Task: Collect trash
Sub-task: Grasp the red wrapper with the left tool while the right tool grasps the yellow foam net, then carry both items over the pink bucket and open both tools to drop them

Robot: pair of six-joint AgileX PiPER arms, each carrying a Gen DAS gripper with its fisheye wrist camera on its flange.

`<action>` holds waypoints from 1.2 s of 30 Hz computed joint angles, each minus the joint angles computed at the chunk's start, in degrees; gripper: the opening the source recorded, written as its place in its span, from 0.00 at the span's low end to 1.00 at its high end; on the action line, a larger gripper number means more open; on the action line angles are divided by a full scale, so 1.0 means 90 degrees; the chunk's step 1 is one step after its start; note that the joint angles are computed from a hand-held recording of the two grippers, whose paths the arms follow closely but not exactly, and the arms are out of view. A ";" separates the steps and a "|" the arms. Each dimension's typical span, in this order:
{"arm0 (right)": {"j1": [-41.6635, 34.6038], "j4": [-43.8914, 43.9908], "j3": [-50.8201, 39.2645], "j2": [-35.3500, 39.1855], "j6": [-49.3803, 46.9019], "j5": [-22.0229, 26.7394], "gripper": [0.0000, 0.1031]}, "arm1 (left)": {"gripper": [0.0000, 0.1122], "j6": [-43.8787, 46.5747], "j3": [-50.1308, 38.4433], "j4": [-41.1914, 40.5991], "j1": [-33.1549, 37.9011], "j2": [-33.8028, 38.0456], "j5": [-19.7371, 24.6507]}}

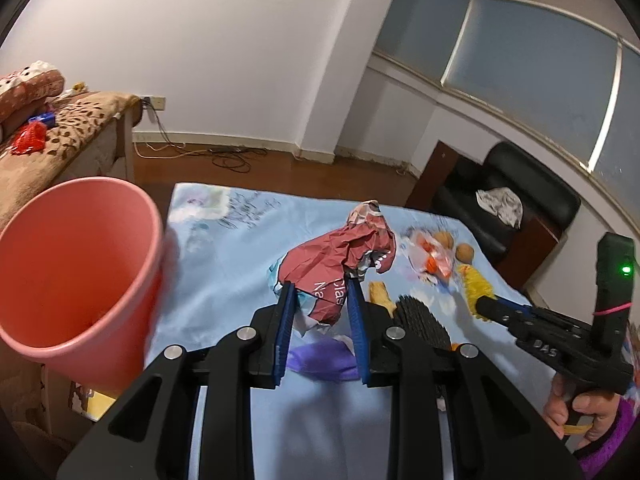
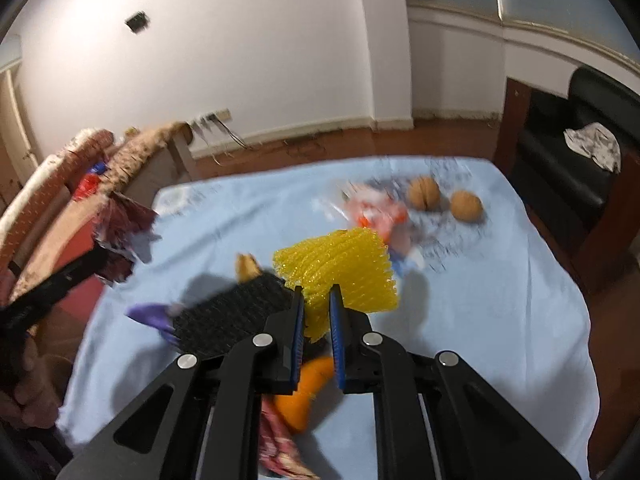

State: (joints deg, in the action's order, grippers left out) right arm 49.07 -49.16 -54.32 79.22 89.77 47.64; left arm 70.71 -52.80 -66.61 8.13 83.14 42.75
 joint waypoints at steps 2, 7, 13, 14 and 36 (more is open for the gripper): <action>0.0123 -0.0135 -0.0188 0.0040 -0.0010 -0.0031 0.11 | 0.23 0.0006 0.0002 -0.0099 0.0171 -0.0058 0.0006; 0.0375 -0.0381 -0.0897 0.0451 -0.0324 -0.0289 0.11 | 0.23 0.0120 0.0092 -0.0341 0.0557 -0.0267 -0.0213; 0.0472 -0.0138 -0.2164 0.1312 -0.1190 -0.0763 0.11 | 0.23 0.0098 0.0051 -0.0527 0.1215 -0.0336 -0.0352; 0.0471 -0.0060 -0.2382 0.1466 -0.1357 -0.0862 0.11 | 0.23 0.0110 0.0047 -0.0565 0.1304 -0.0333 -0.0424; 0.0117 0.4264 -0.8851 0.5673 -0.5902 -0.0334 0.11 | 0.24 0.0994 -0.0114 -0.1966 0.2335 0.0532 -0.1690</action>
State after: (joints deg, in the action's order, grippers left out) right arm 50.12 -10.79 -133.97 130.28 36.65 44.64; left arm 79.65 -53.82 -84.30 29.14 87.93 27.54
